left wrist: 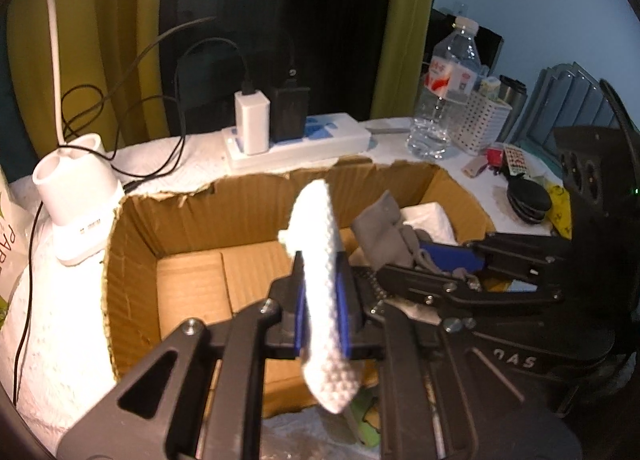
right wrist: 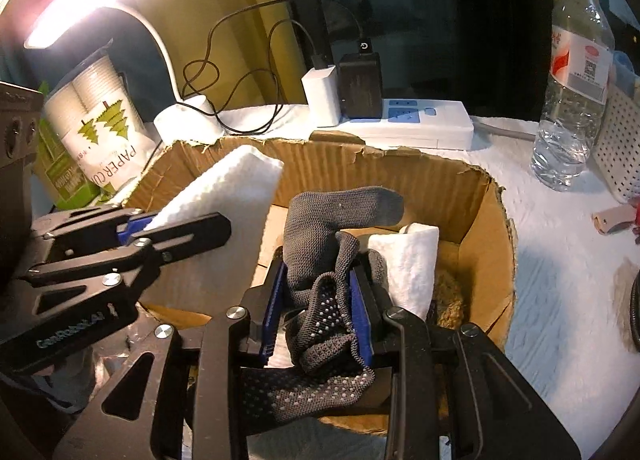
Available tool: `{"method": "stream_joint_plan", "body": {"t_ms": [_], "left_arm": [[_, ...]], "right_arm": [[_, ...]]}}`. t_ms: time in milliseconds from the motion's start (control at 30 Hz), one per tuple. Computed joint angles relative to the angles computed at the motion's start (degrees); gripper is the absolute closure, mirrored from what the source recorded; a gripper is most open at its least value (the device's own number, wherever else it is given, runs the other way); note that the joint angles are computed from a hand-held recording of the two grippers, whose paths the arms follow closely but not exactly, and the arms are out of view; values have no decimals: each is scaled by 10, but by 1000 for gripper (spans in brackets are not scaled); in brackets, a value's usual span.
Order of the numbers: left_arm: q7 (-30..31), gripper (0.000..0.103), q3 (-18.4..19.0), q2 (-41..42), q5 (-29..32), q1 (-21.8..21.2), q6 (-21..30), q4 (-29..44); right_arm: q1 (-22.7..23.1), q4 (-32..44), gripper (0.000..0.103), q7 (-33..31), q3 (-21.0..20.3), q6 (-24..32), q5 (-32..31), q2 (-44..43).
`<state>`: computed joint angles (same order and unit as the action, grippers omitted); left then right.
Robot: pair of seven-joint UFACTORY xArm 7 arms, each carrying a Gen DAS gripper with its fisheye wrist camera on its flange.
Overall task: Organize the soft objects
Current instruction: 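Lower the glove and wipe into the cardboard box and open both grippers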
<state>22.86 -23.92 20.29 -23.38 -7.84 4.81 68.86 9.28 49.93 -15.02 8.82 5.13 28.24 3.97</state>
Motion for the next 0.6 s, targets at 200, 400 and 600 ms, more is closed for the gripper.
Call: {"method": "stream_joint_plan", "body": {"t_ms": [200,400,600], "left_arm": [[-8,79,9,-12,3,-4,2,-8],[18,78,-16,-38,-28,19,-12,-31],[86,78,-52,-73,-104,47,-18,-59]], "right_arm": [[5,-10,65,-4,-1,-10,16,-14],[19,-40,51,63,-18,-32,-51,-47],[15,-77,51,170,-24,-42,-160,-87]]}}
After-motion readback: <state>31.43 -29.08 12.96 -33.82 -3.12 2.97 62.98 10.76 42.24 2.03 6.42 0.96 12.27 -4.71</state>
